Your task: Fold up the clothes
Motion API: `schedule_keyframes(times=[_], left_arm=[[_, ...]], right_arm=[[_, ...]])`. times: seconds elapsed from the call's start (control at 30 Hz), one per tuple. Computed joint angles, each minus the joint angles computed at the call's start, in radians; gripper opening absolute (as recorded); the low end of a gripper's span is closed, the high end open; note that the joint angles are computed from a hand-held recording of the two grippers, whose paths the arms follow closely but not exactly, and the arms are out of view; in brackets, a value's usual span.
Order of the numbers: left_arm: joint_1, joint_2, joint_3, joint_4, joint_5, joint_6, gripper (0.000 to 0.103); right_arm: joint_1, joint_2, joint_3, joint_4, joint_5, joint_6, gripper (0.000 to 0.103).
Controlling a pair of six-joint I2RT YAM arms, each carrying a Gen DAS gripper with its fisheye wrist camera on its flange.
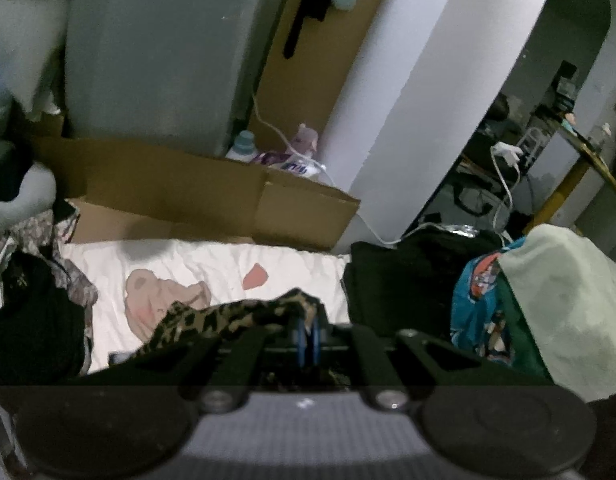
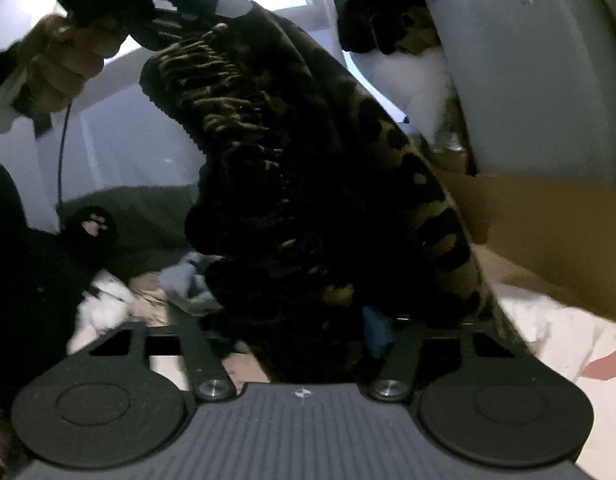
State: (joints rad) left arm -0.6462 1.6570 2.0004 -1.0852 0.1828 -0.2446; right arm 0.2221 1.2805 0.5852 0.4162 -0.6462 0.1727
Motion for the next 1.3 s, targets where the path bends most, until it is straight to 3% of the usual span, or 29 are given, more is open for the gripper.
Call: schedule_keyframes(times=[0.13, 0.37, 0.47, 0.83, 1.3], left_arm=[[-0.004, 0.013, 0.000, 0.026, 0.010, -0.016, 0.004], [0.019, 0.040, -0.045, 0.056, 0.062, -0.005, 0.004], [0.043, 0.058, -0.081, 0.096, 0.095, 0.008, 0.004], [0.139, 0.130, -0.280, 0.342, 0.196, 0.019, 0.004], [0.205, 0.284, -0.341, 0.494, 0.226, 0.011, 0.004]], right_arm=[[-0.085, -0.038, 0.013, -0.069, -0.127, 0.039, 0.035], [-0.193, -0.085, -0.005, -0.196, -0.255, 0.030, 0.029], [-0.194, -0.078, -0.021, -0.191, -0.269, 0.038, 0.029], [-0.200, 0.001, -0.080, -0.130, -0.125, 0.089, 0.026], [-0.241, 0.159, -0.032, -0.138, -0.008, 0.020, 0.018]])
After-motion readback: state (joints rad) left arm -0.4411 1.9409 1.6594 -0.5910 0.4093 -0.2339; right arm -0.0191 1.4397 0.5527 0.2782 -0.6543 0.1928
